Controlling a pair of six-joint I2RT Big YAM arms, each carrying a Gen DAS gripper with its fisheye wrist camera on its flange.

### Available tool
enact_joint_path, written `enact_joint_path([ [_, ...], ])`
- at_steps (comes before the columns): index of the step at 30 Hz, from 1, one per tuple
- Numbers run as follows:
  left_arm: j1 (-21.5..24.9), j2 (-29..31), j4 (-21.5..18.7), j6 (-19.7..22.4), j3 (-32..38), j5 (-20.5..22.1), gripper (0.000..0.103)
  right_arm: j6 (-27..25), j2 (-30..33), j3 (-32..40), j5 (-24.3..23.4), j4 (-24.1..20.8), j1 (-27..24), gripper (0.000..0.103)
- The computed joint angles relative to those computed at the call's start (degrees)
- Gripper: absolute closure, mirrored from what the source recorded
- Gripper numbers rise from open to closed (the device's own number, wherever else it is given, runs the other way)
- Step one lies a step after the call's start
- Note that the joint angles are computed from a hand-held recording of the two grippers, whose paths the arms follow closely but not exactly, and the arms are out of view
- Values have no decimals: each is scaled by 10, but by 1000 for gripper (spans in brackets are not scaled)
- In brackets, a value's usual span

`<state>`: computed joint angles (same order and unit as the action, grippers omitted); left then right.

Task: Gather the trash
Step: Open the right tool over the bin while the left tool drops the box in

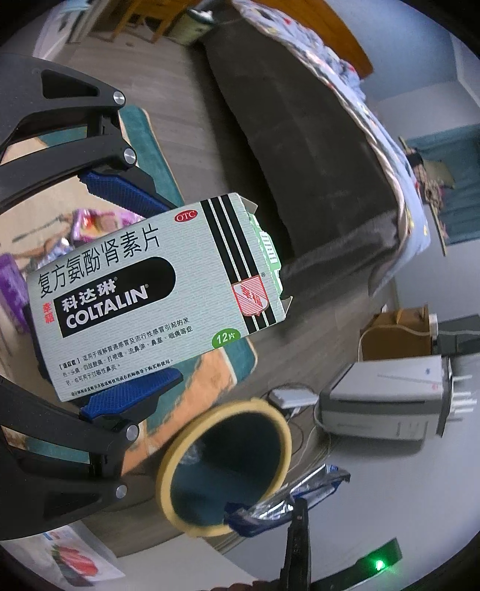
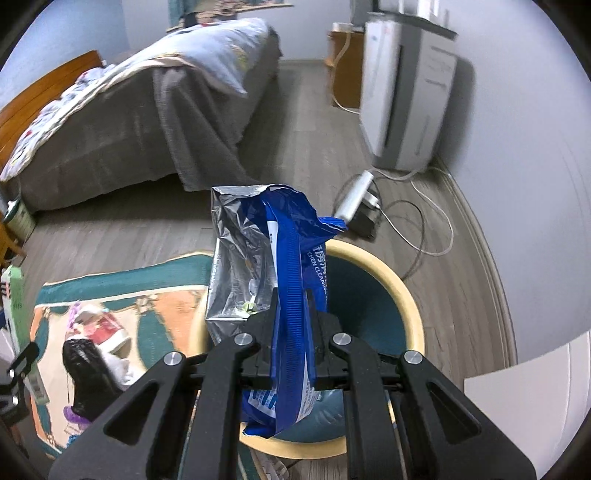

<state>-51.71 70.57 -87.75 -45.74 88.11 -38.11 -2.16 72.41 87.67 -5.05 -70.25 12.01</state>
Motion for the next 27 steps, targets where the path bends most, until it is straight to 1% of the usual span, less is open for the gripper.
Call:
enact_joint_path([
  [3,-7,20,16,16,17,4,22,4,3,-6,1,-1,-12,93],
  [9,-17,66,54,45,51,38,22,11,6,-15,-5,-4,-34,93],
  [15,-27,111,79,90,86,65,22,14,12,-21,-13,-7,-59,93],
  [17,-24,124,88,96,94,86,22,17,14,-24,-14,-8,-67,93],
  [22,-8,149,96,115,111,123,22,21,20,-33,-22,-16,-82,93],
  [24,-2,155,106,128,113,138,22,21,22,-35,-25,-19,-84,93],
  [27,10,162,131,147,113,163,22,27,24,-36,-32,-21,-87,93],
])
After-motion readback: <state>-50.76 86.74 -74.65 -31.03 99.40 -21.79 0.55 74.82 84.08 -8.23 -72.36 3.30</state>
